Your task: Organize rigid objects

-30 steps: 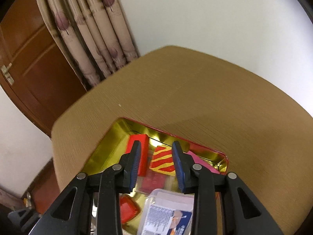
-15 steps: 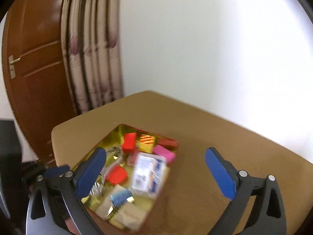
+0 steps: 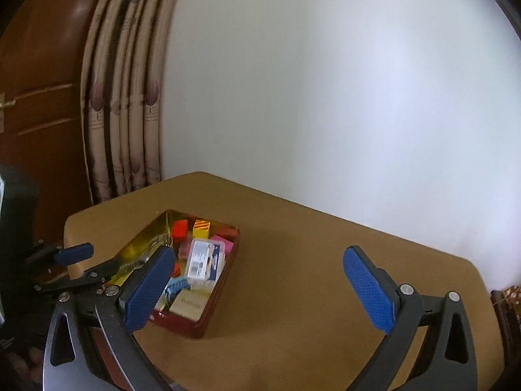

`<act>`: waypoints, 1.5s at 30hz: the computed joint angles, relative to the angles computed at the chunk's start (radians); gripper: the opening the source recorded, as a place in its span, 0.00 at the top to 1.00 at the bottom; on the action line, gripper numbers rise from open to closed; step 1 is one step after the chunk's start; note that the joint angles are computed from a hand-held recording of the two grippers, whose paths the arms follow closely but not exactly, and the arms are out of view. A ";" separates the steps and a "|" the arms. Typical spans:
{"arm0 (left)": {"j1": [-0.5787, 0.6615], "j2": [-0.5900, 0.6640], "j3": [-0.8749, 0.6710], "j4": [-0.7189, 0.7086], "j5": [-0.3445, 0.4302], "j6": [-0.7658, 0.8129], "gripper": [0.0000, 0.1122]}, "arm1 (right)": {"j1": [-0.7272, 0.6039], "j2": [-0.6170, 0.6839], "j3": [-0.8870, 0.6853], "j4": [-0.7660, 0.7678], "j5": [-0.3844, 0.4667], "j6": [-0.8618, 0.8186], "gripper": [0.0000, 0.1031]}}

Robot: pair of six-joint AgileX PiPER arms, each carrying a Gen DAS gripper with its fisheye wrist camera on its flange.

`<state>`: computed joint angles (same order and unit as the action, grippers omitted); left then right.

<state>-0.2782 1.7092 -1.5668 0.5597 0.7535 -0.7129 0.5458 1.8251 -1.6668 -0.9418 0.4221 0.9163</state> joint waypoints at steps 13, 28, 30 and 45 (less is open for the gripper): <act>-0.052 -0.147 0.171 0.132 -0.066 -0.160 0.66 | 0.057 -0.138 0.174 -0.113 0.002 0.194 0.01; -0.081 -0.159 0.209 0.203 -0.118 -0.207 0.51 | 0.105 -0.149 0.171 -0.171 0.054 0.249 0.01; -0.080 -0.163 0.213 0.205 -0.119 -0.213 0.51 | 0.102 -0.147 0.169 -0.167 0.055 0.252 0.01; -0.050 -0.138 0.180 0.092 -0.097 -0.137 0.44 | 0.077 -0.156 0.189 -0.109 0.017 0.214 0.01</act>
